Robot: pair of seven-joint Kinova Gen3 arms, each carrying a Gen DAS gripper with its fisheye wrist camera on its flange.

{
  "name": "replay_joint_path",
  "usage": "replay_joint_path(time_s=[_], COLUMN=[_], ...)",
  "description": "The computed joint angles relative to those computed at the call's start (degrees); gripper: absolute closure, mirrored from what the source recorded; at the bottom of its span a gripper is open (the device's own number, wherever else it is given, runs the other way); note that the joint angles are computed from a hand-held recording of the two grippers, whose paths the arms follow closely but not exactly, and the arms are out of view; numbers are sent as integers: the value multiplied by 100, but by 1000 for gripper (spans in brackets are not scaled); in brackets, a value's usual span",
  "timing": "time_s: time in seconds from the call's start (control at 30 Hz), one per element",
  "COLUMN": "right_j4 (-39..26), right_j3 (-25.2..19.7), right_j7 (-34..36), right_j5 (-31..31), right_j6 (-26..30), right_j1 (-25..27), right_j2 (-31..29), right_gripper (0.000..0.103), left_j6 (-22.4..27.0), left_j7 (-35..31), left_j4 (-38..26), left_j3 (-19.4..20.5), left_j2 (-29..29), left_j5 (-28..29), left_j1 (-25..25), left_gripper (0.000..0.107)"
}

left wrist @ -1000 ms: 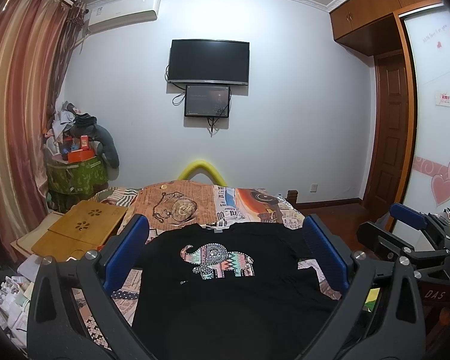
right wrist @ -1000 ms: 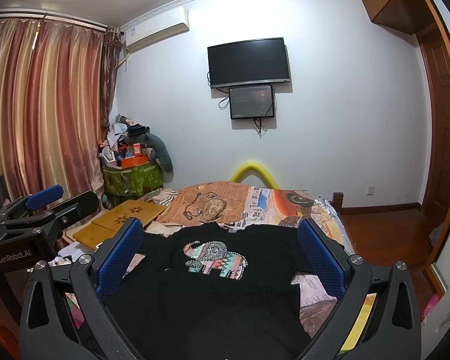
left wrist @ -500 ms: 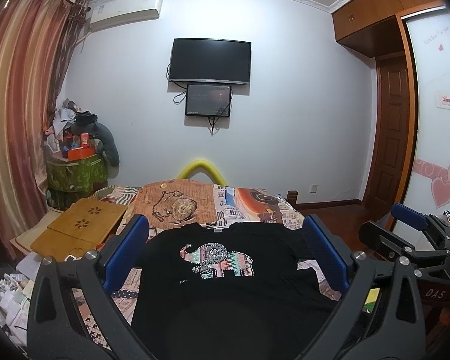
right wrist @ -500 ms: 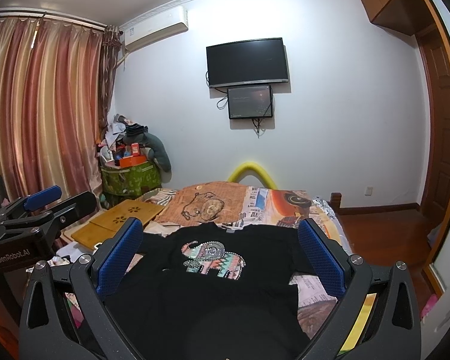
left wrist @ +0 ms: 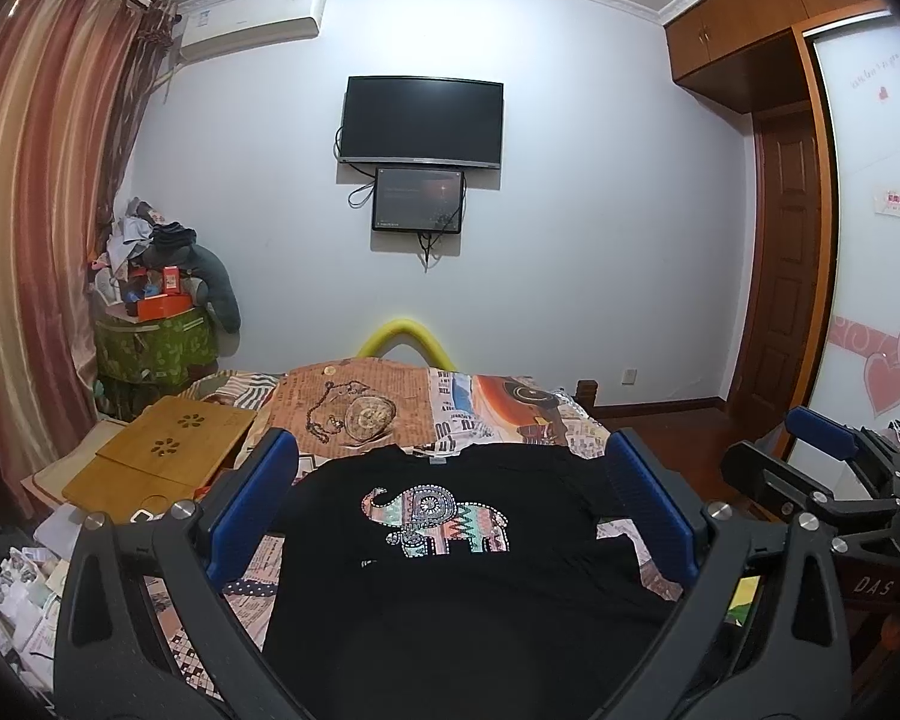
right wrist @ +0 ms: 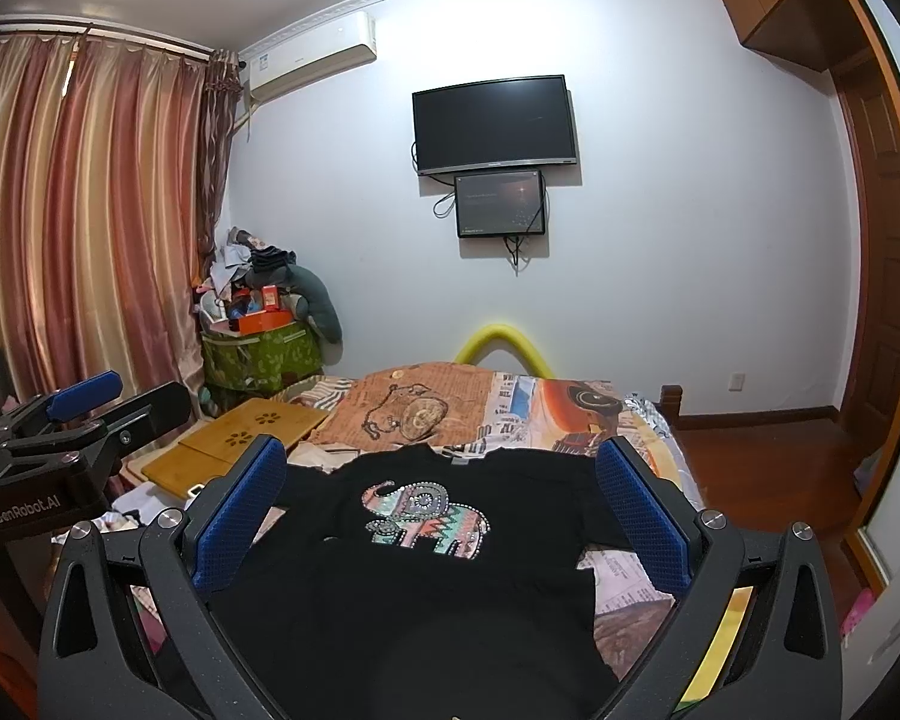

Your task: Fold small clothes

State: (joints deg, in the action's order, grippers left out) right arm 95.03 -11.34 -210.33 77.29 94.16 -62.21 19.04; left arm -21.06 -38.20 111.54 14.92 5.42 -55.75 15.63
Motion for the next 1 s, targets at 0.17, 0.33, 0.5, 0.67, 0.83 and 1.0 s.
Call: replay_joint_path(time_s=[0.17,0.33,0.5,0.67,0.83,1.0], right_j4=[3,-1,-1,-26,-41,-44], right_j3=[-4,-3,-4,-8,-4,31], right_j7=[5,-8,-1,-2,18,63], right_j5=[-6,-3,-6,-26,-55,-124], right_j6=[9,23,16,35,23,-87], right_j1=[1,-6,-4,-16,-14,79], right_j2=[-11,-2,-4,6,5,7], right_gripper=[0,0,0,0,0,0], left_j6=[9,15,17,17,43,236], left_j7=[-13,-68,-111,-320,-433,-657], left_j4=[-2,-2,7,44,53,-150], left_j3=[6,7,23,18,40,122], left_j2=[10,16,27,36,55,276], left_j5=[5,57,97,302,415,611], left_j1=[-4,8,-4,29,35,66], left_gripper=[5,5,5,5,5,5])
